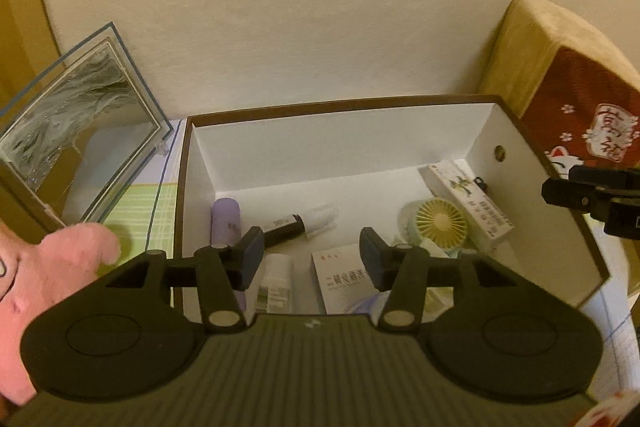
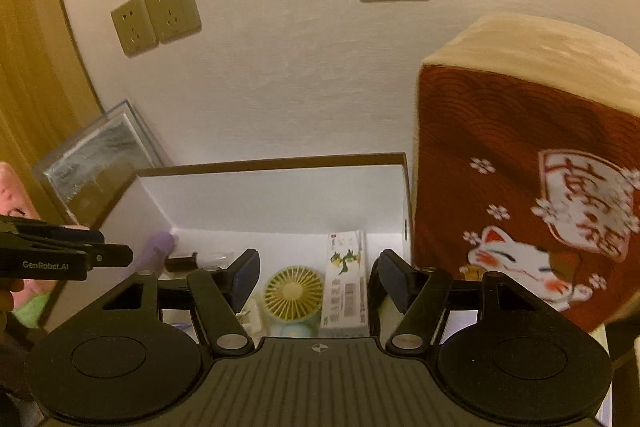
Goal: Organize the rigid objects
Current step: 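Withdraw both tools from the box back toward the remaining items on the bed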
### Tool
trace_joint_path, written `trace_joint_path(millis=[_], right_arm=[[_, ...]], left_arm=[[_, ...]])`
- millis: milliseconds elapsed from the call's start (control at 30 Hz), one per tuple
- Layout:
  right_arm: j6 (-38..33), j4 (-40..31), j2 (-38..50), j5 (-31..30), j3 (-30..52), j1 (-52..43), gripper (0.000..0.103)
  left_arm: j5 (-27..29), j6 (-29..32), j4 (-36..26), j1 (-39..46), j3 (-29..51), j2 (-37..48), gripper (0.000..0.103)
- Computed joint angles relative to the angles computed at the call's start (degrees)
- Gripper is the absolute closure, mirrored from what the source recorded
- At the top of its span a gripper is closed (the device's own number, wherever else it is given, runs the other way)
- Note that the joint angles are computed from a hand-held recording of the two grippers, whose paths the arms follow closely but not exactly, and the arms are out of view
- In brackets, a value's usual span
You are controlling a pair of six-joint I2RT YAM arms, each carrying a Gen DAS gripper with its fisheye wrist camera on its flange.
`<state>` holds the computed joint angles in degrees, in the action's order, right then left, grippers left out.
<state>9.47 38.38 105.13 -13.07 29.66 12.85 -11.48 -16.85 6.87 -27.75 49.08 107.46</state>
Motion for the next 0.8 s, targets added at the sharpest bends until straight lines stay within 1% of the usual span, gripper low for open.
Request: trace_joint_path(millis=[133, 367, 467, 600, 800], right_arm=[[1.58, 0.67, -5.46, -1.49, -5.16, -1.01, 0.037], [3.16, -1.78, -18.18, -4.1, -14.2, -2.95, 0.037], [3.36, -5.05, -24.95, -4.73, -17.61, -3.5, 0.037], [3.63, -10.34, -34.4, -5.24, -21.75, -3.24, 0.037], [6.83, -21.89, -50.42, -5.07, -27.24, -0.93, 0.037]], left_arm=[[-0.4, -1.6, -0.22, -1.44, -3.75, -4.69, 0.053], [-2.65, -4.64, -2.69, -4.95, -10.93, -14.5, 0.053], [-3.67, -6.65, -4.33, -6.78, -14.03, -19.26, 0.053], [-5.98, -10.24, -8.22, -10.31, -17.57, -25.56, 0.053], [-9.83, -15.87, -14.39, -16.65, -21.8, -34.07, 0.052]])
